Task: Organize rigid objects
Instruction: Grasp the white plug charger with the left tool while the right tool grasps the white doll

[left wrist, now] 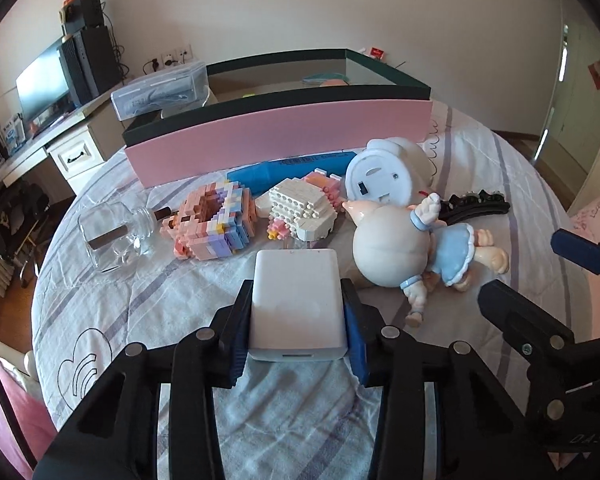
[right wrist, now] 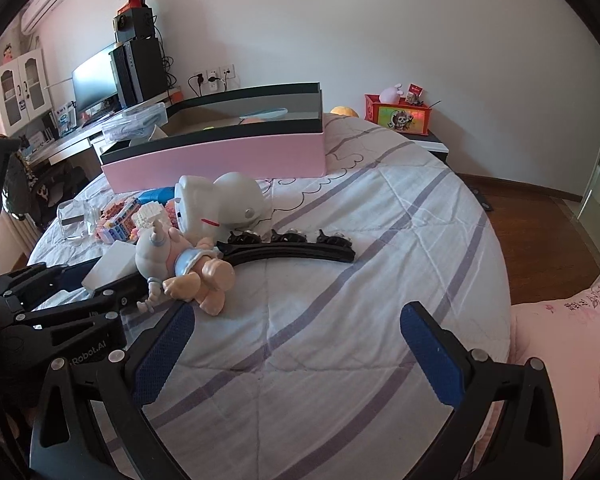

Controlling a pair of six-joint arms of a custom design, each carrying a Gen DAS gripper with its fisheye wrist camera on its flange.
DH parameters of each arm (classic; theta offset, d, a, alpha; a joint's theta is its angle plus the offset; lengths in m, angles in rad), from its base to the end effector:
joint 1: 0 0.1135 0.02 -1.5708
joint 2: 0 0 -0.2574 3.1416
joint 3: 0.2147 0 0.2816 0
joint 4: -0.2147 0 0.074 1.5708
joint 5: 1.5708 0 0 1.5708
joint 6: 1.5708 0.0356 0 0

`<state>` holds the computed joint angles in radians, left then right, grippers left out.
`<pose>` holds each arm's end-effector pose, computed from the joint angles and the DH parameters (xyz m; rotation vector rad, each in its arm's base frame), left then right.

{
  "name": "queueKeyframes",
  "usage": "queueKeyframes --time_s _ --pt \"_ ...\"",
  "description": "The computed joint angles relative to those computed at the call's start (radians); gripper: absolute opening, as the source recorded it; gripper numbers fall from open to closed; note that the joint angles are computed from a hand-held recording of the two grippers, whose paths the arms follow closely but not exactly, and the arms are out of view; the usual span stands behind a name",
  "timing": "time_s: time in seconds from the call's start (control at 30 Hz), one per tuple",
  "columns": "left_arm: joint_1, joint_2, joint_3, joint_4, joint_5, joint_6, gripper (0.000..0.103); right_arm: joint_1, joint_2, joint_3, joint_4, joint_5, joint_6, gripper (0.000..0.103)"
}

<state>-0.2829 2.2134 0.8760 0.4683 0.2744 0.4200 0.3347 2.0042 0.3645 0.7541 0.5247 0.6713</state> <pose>0.3489 -0.1115 -0.0169 0.9446 2.2221 -0.2717 0.2281 0.0605 -0.0127 0.6022 2.2297 -0.1456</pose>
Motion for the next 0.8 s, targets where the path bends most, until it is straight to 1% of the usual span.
queueKeyframes --time_s 0.07,0.23,0.3,0.43,0.47,0.5,0.53,0.63,0.7,0.8 --pt "0.030 -0.013 -0.010 -0.016 0.029 0.011 0.040 0.005 0.004 0.024 -0.024 -0.005 -0.008 0.103" --pt "0.112 -0.037 -0.035 -0.022 0.059 0.040 0.041 0.013 0.020 0.107 -0.089 -0.049 -0.045 0.103" --pt "0.139 -0.039 -0.039 -0.023 0.065 0.041 0.041 0.000 0.037 0.143 -0.090 -0.089 -0.059 0.103" --pt "0.168 -0.034 -0.030 -0.036 0.089 0.047 0.041 -0.023 0.068 0.221 -0.149 -0.152 -0.058 0.103" --pt "0.167 -0.033 -0.028 -0.037 0.091 0.044 0.041 -0.035 0.077 0.228 -0.137 -0.178 -0.066 0.097" --pt "0.164 -0.031 -0.028 -0.034 0.088 0.043 0.041 -0.043 0.081 0.237 -0.143 -0.193 -0.073 0.080" --pt "0.165 -0.031 -0.028 -0.029 0.091 0.043 0.041 -0.041 0.087 0.245 -0.151 -0.193 -0.074 0.075" --pt "0.169 -0.033 -0.023 -0.036 0.105 0.033 0.041 -0.017 0.083 0.243 -0.164 -0.166 -0.075 0.072" --pt "0.178 -0.048 -0.035 -0.032 0.126 0.033 0.041 -0.003 0.073 0.219 -0.141 -0.156 -0.068 0.070" --pt "0.193 -0.084 -0.066 -0.014 0.151 0.030 0.041 0.021 0.058 0.163 -0.069 -0.140 -0.049 0.070"
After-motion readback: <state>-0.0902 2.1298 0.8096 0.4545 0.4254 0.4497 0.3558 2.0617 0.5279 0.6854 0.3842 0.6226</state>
